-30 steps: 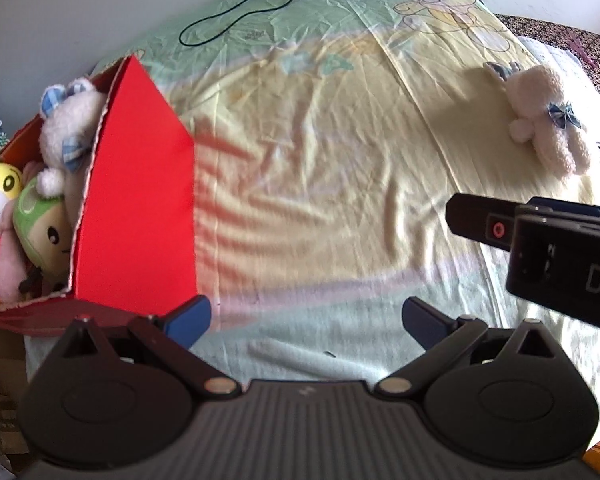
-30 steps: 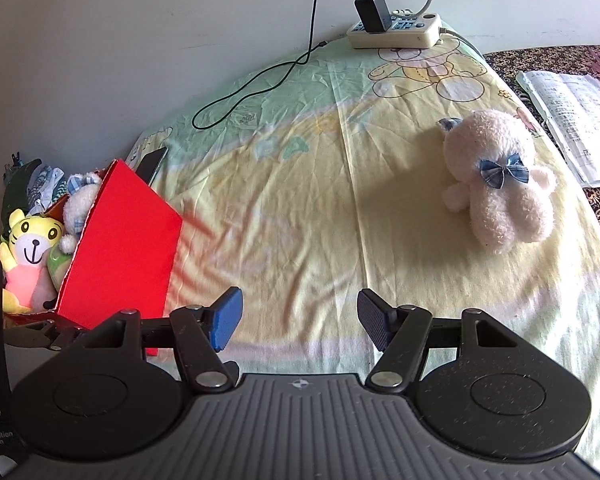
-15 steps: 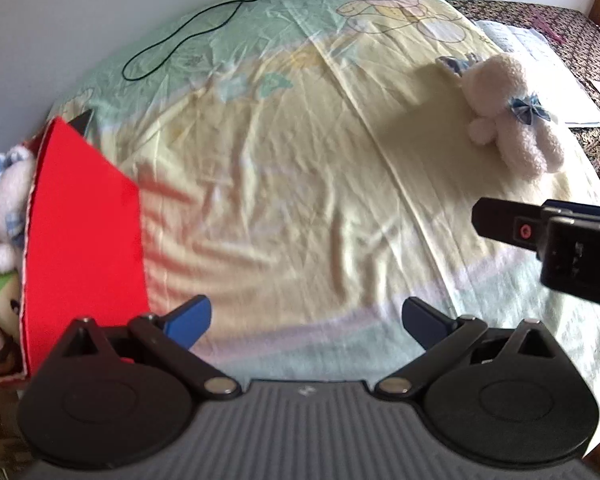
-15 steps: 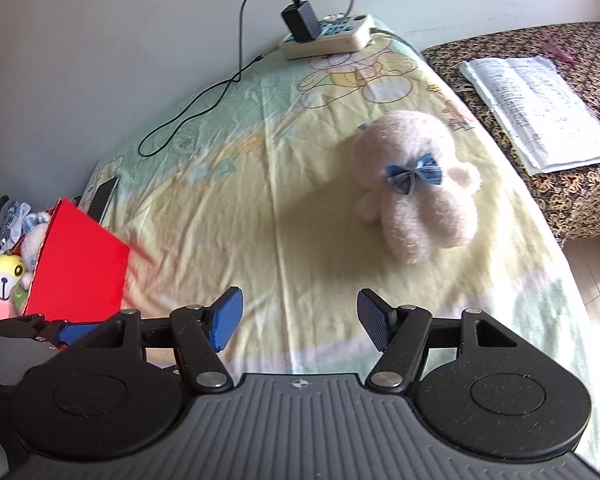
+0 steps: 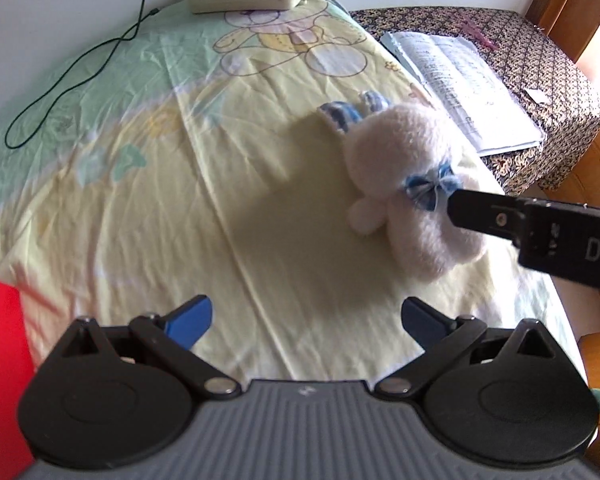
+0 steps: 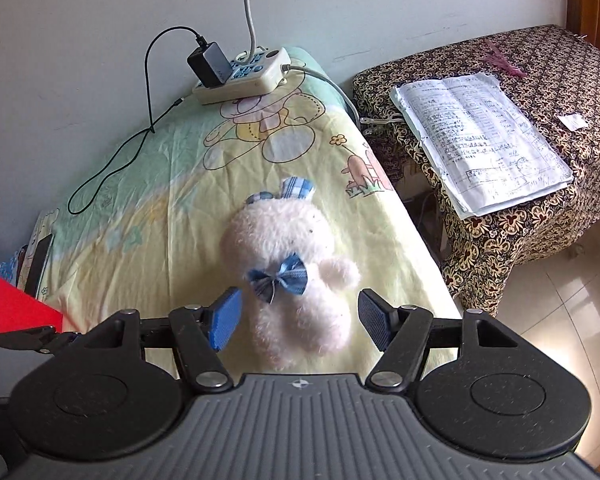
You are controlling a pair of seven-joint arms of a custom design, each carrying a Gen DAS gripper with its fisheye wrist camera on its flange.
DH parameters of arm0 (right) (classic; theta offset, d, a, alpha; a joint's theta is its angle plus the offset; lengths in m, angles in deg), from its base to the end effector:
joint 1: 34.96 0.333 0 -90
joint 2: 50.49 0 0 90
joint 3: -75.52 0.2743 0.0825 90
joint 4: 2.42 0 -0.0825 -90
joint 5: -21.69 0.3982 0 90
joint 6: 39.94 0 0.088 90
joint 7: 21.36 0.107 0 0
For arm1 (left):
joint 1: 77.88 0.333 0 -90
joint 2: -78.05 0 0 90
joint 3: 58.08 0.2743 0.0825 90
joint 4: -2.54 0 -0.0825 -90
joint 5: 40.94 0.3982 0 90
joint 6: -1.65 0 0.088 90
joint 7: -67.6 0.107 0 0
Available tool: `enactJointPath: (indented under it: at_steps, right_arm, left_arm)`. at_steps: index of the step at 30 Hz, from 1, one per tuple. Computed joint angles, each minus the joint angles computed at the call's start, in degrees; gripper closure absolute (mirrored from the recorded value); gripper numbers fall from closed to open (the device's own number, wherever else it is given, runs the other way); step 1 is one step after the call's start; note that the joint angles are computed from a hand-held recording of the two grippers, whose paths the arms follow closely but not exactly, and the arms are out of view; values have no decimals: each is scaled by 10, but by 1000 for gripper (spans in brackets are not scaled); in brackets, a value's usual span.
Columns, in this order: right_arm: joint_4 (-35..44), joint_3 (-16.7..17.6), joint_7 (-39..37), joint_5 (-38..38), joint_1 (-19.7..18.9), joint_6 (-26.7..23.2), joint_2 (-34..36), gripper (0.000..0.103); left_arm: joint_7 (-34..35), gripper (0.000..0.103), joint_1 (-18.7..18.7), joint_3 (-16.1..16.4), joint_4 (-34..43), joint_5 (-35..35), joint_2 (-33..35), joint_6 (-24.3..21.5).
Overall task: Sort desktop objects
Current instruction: 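Move the right gripper down onto the white blue-bow bunny, then close the right gripper on the bunny's bow and lift it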
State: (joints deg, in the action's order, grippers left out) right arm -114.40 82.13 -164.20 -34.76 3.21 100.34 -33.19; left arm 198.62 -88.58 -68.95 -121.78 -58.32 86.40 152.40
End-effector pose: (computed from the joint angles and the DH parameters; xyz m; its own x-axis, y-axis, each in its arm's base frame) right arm 0.4475 0.4405 0.2953 -0.5452 -0.7676 -0.3371 -0.5631 0.6332 -0.5310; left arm 0.5481 -0.2083 0.3093 -0.7480 -0.6637 0.0045 -0.6178 0.6938 -0.3700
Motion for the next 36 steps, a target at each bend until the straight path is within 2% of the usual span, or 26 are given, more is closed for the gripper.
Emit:
enactJointPath:
  at_steps: [8, 11, 15, 17, 20, 23, 27, 30, 32, 34, 36]
  right_arm:
    - [-7, -24, 5, -24, -31, 91, 10, 29]
    - [2, -29, -9, -25, -42, 124, 25, 29]
    - [14, -40, -29, -21, -44, 152, 44, 26]
    - [5, -54, 3, -37, -42, 189, 46, 26]
    - [-7, -73, 63, -68, -38, 237, 46, 27]
    - [-11, -76, 78, -86, -36, 248, 43, 29]
    - [-16, -77, 96, -92, -39, 276, 41, 32]
    - [-16, -79, 110, -97, -34, 278, 40, 33]
    - [-16, -83, 133, -108, -31, 290, 41, 34]
    - [-14, -92, 176, -135, -23, 312, 43, 35]
    - [0, -116, 269, -205, -4, 353, 53, 36]
  left_arm:
    - [-22, 7, -14, -8, 61, -14, 61, -2]
    - [-4, 7, -11, -16, 78, -36, 76, -12]
    - [7, 7, -19, -17, 86, -41, 88, 6]
    - [5, 7, -20, -16, 99, -40, 100, 0]
    - [10, 7, -10, -18, 129, -57, 120, -40]
    - [37, 8, 4, -25, 136, -85, 123, -58]
    - [74, 13, 29, -34, 152, -141, 127, -107]
    - [80, 12, 24, -28, 153, -139, 126, -110]
    - [91, 17, 25, -28, 147, -143, 119, -113]
    - [106, 22, 29, -28, 141, -150, 110, -122]
    - [127, 24, 36, -27, 129, -164, 94, -127]
